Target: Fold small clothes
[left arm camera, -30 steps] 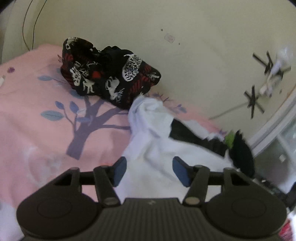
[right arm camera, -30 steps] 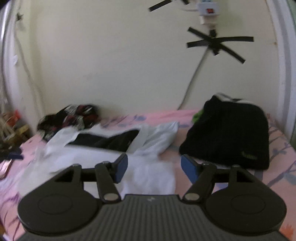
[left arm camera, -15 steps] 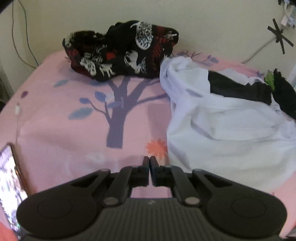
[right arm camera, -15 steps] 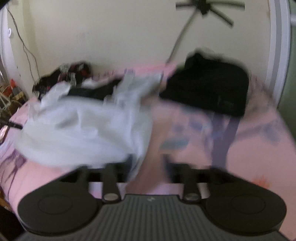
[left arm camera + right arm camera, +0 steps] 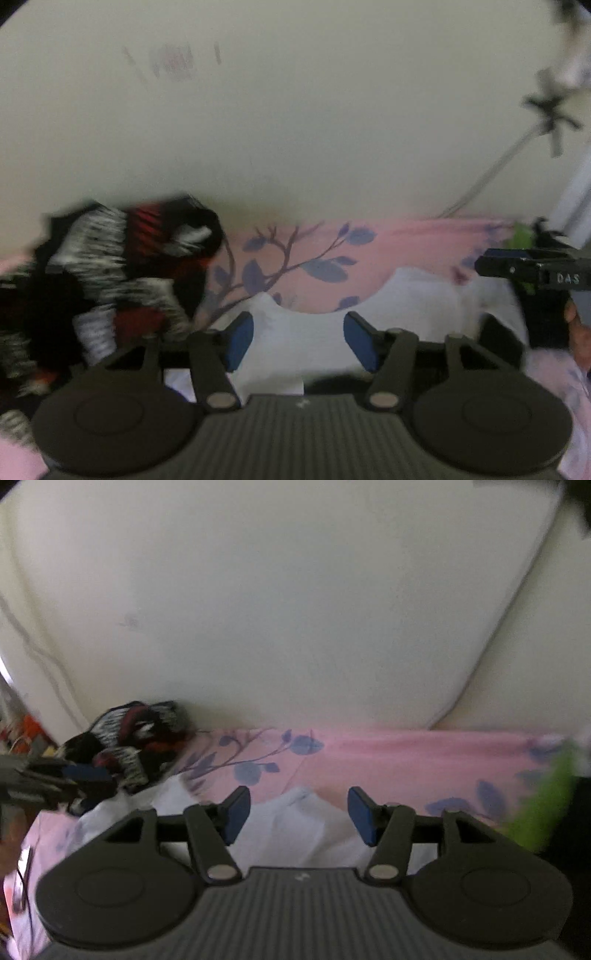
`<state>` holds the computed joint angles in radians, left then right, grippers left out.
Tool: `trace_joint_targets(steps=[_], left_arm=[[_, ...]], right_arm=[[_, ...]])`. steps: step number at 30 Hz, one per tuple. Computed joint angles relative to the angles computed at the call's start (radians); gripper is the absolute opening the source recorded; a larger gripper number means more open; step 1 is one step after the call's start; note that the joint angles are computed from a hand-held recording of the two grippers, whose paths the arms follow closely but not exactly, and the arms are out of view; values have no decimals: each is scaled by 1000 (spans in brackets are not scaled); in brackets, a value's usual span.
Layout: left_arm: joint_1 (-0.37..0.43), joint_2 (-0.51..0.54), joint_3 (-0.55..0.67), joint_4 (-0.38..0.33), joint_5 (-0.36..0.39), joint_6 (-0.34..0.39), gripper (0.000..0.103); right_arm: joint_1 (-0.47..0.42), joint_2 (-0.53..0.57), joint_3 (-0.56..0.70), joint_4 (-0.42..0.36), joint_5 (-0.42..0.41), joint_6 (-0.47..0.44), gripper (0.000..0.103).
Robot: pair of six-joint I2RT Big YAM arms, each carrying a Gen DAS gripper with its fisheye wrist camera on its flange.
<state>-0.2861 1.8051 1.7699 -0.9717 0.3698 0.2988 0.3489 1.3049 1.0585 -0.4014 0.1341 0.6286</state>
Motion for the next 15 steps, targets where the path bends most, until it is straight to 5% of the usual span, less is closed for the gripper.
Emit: trace_joint_targets(steps=[4, 6, 8, 9, 10, 12, 15], left_arm=[[-16, 138, 128, -64, -52, -26, 57], [-14, 158, 130, -56, -75, -19, 69], [-14, 169, 127, -40, -87, -4, 68], [-16, 165, 113, -29, -94, 1, 58], [-20, 159, 97, -16, -108, 2, 46], [-24, 130, 46, 38, -133, 3, 14], [-12, 74, -4, 63, -98, -27, 11]], right_arm=[[-61, 120, 54, 16, -164, 4, 55], [-65, 151, 70, -4, -178, -22, 55], [-65, 165, 69, 9, -188, -41, 48], [-63, 167, 63, 27, -195, -57, 45], [-64, 166, 60, 36, -207, -75, 25], [-41, 163, 57, 43, -171, -106, 8], [-2, 114, 36, 48, -91, -121, 3]])
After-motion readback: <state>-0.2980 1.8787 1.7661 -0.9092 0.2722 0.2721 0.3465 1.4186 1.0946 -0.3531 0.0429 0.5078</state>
